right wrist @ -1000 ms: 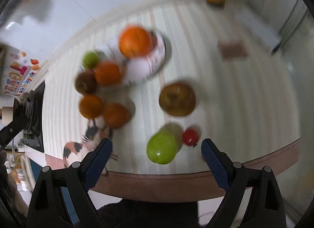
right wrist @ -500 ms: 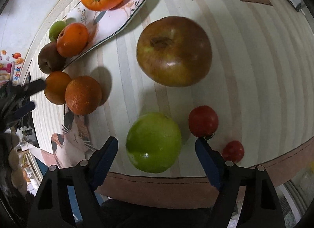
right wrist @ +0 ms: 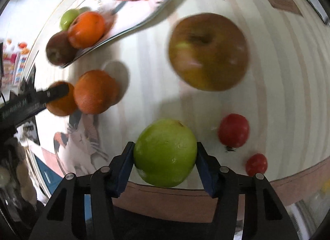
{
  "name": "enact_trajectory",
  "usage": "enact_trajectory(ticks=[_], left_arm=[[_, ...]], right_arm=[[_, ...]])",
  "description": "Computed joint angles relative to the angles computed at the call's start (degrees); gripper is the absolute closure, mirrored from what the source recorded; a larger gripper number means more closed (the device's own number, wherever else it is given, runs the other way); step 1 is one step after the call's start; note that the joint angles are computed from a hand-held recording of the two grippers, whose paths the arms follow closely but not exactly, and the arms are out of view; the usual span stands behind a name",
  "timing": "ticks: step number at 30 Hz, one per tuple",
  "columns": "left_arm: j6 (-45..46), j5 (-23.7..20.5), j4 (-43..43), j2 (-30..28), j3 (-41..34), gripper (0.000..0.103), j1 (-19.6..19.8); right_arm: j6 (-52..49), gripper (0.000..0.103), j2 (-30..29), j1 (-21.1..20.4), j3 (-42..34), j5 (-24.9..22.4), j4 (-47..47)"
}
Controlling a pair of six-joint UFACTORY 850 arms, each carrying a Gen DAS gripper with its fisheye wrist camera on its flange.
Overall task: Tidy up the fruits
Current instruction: 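Grasp an orange with the left tool while the right tool grasps a green apple, then carry the orange and green apple onto the plate and open both tools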
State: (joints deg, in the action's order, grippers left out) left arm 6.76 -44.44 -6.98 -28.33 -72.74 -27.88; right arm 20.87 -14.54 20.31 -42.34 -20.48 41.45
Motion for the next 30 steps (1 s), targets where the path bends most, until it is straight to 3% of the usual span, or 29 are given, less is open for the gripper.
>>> enact_trajectory(ticks=[8, 16, 26, 30], left_arm=[[1.34, 1.50, -1.90, 4.59, 7.62, 0.041, 1.64], [2.74, 1.89, -2.76, 4.75, 8.06, 0.041, 2.14], [8.57, -4.82, -10.35, 4.41, -2.27, 0.041, 5.00], [10.58, -7.42, -13.38, 0.91, -11.26, 0.041, 4.35]], right_arm=[[1.44, 0.043, -3.25, 1.03, -3.78, -1.95, -3.00], [6.98, 0.043, -3.59, 2.62, -4.89, -1.40, -8.10], [15.69, 0.043, 5.08, -1.11, -3.80, 1.46, -17.99], [21.44, 0.043, 4.80, -3.97, -6.20, 1.38, -26.98]])
